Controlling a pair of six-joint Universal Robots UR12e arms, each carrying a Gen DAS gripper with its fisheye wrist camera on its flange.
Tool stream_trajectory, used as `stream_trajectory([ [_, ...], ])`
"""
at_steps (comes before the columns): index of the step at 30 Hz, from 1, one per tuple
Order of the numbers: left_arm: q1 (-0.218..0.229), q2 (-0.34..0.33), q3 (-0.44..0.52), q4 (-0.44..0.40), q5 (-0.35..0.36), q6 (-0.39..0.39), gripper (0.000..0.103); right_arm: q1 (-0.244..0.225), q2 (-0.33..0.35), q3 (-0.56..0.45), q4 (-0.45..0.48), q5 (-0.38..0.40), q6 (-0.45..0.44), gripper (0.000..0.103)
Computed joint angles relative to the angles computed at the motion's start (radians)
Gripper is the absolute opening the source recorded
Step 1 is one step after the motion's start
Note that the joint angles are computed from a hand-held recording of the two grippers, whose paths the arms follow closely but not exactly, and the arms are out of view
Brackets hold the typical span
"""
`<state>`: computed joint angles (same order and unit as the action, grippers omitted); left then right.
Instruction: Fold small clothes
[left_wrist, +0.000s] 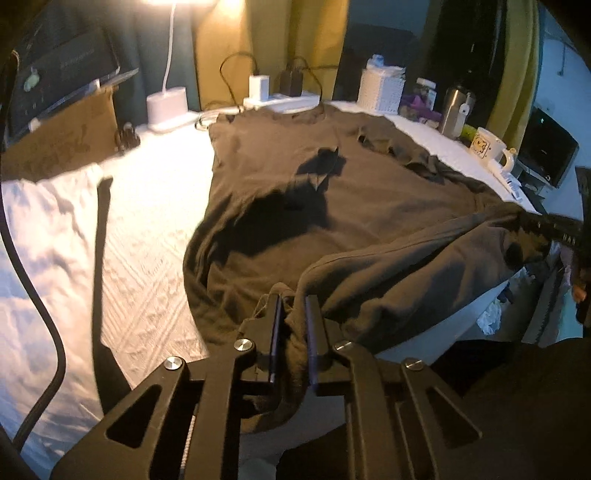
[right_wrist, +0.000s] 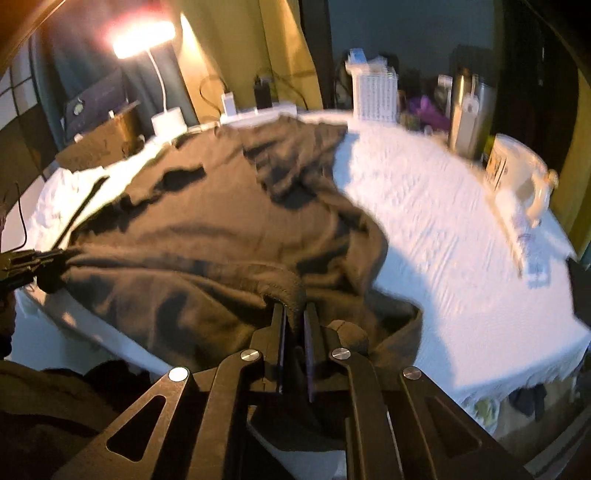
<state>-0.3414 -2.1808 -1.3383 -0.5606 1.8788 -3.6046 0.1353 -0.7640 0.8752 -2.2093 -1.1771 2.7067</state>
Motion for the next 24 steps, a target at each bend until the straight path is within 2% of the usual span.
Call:
stream_trajectory([
  [5,-0.010,0.005,0.007,0.040,0.081,0.014,0.010,0.001,0.007,-0.037,-0.051,0.025,0.004,0.009],
  [12,-0.015,-0.001,0.033,0.075,0.156,0.037,0.010,0.005,0.044,-0.119,-0.084,0.054,0.024,0.008],
  [19,-0.008,-0.013,0.068,0.090,0.202,0.056,0.010,0.010,0.092,-0.215,-0.079,0.078,0.040,0.008],
  [24,-0.002,-0.029,0.103,0.099,0.228,0.082,0.010,0.015,0.149,-0.326,-0.052,0.087,0.049,0.008],
])
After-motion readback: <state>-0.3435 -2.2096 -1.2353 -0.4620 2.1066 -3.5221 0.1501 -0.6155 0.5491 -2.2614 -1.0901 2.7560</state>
